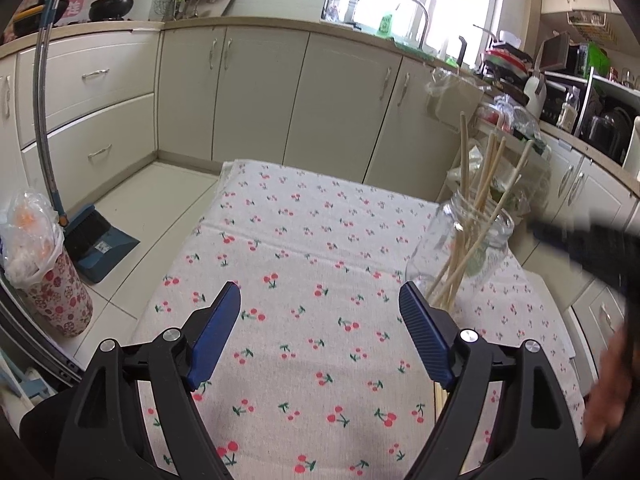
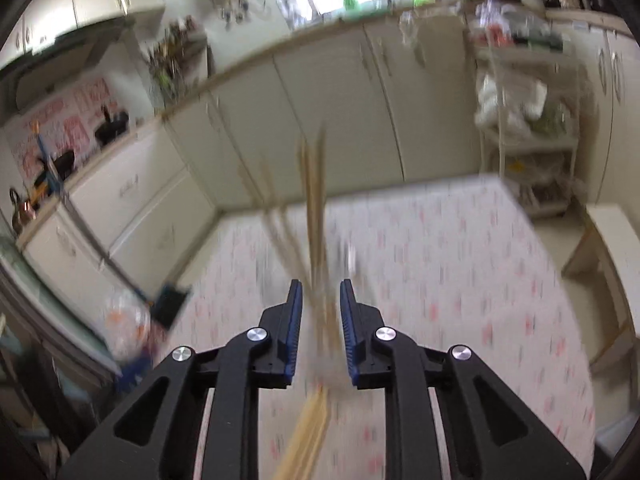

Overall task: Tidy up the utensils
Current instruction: 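Lower the right tool's stick into the jar and open the right tool, then withdraw both tools from the jar back over the stick pile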

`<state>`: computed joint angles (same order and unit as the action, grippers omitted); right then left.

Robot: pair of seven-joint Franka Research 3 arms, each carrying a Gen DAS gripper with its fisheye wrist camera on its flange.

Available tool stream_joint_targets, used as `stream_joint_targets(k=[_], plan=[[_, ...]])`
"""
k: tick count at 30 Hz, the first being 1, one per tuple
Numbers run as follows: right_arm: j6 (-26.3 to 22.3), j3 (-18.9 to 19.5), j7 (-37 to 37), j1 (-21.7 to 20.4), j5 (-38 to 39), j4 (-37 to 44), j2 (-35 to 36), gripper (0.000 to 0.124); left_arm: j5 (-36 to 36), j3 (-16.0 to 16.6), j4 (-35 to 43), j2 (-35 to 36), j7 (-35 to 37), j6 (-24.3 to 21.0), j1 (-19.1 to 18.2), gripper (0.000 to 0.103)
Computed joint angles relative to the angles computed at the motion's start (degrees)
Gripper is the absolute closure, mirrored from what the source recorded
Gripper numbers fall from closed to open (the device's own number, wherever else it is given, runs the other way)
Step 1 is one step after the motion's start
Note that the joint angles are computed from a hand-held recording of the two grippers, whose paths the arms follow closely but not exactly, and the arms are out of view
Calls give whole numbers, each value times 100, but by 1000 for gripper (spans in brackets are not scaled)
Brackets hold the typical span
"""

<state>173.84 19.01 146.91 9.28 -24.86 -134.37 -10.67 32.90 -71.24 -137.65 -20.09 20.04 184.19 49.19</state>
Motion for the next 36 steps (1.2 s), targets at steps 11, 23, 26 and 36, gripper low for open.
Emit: stream_joint_targets(k=[11, 23, 26, 36], plan=[[-941, -117, -918, 994, 1026, -477, 28, 104, 499, 886, -28, 443, -53, -623, -1156, 23], [-1595, -444, -510, 1158, -19, -226, 219, 109, 846, 1943, 205, 1236, 280, -1113, -2496, 22], [-1580, -536, -654, 1142, 14, -246, 208, 112, 1021, 2061, 518, 1689, 593, -1444, -2823, 22], [-1156, -585, -1121, 1034, 305, -568, 42, 112, 1205, 2522, 1335, 2651, 1071, -2559, -3743, 22]])
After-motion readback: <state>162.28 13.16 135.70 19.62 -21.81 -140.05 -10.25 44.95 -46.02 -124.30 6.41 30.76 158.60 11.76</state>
